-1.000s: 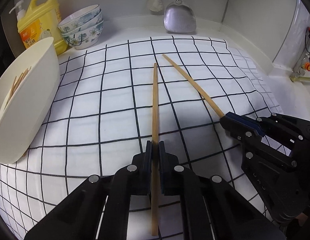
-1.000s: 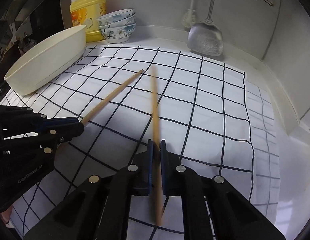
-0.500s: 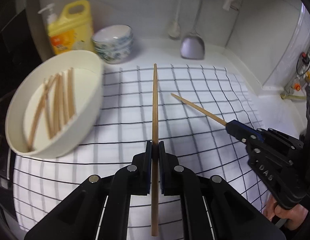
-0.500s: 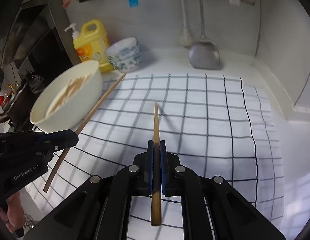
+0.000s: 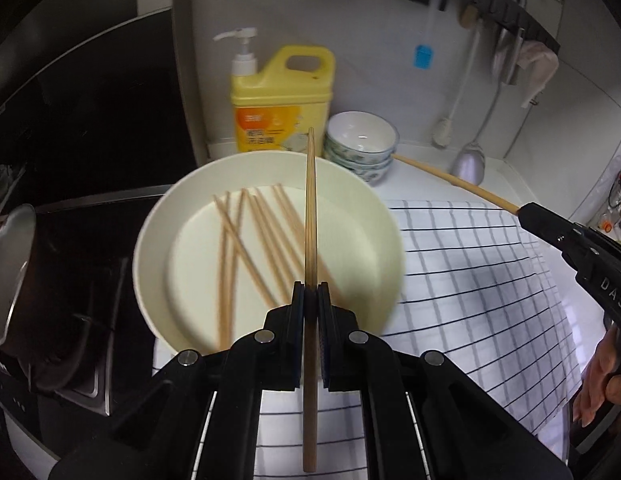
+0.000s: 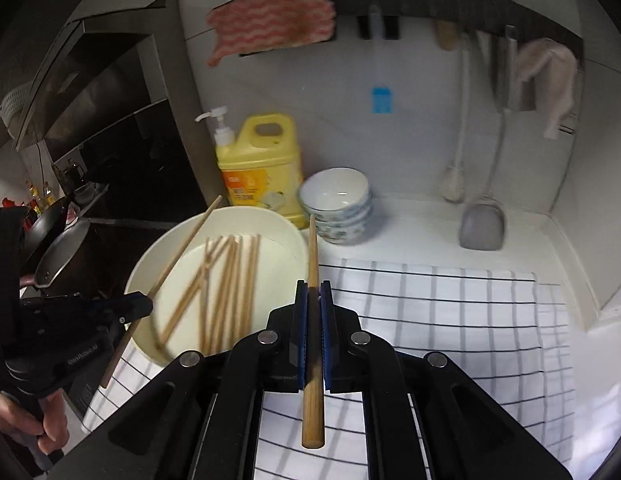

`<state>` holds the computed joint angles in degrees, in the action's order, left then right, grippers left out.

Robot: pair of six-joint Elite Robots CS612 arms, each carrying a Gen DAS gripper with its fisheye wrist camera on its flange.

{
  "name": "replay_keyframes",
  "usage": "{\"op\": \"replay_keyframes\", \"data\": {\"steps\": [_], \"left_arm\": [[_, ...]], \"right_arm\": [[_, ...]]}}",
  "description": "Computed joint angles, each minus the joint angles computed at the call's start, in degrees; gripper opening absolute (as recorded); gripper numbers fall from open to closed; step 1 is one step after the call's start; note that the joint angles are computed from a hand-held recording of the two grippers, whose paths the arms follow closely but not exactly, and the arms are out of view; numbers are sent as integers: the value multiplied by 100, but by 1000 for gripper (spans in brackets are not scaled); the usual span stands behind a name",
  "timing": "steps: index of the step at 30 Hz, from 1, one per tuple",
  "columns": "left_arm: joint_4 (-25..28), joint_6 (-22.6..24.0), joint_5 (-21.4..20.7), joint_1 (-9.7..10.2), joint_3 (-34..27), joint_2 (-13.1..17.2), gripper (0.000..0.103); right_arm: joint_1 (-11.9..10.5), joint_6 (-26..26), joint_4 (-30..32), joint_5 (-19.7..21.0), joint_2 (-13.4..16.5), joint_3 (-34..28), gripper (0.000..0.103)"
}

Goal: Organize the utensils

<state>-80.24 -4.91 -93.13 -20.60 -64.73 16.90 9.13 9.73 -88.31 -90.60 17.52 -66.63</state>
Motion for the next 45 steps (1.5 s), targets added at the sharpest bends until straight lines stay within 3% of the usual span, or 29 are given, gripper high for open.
{"op": "replay_keyframes", "data": {"steps": [6, 12, 19, 25, 26, 27, 29, 34, 38, 45], "left_arm": [[-87, 405, -198, 322, 636, -204, 7], [-45, 552, -284, 433, 1211, -394, 7], [32, 197, -248, 439, 1628, -517, 7], [187, 20, -64, 413, 1722, -560, 10], [223, -55, -60, 419, 1728, -577, 22], [231, -130, -3, 422, 1707, -583, 49], [78, -275, 226, 425, 1462, -490, 85], [111, -445, 615, 439, 1131, -438, 91], [289, -646, 571, 471, 999, -442, 96], [532, -686, 699, 435, 796, -396, 97]], "right_arm": [[278, 430, -492, 30, -375, 1228, 6], [383, 596, -732, 5, -742, 2212, 6], [379, 416, -839, 145, -965, 2845, 6], [327, 253, -681, 382, -1023, 2931, 6], [326, 241, -668, 329, -1010, 2885, 12], [326, 222, -690, 280, -1004, 2853, 16], [334, 164, -720, 122, -914, 2616, 28], [307, 175, -410, 9, -719, 2045, 43], [278, 370, -128, 99, -566, 1628, 56], [278, 542, 286, 282, -477, 1316, 63]]}}
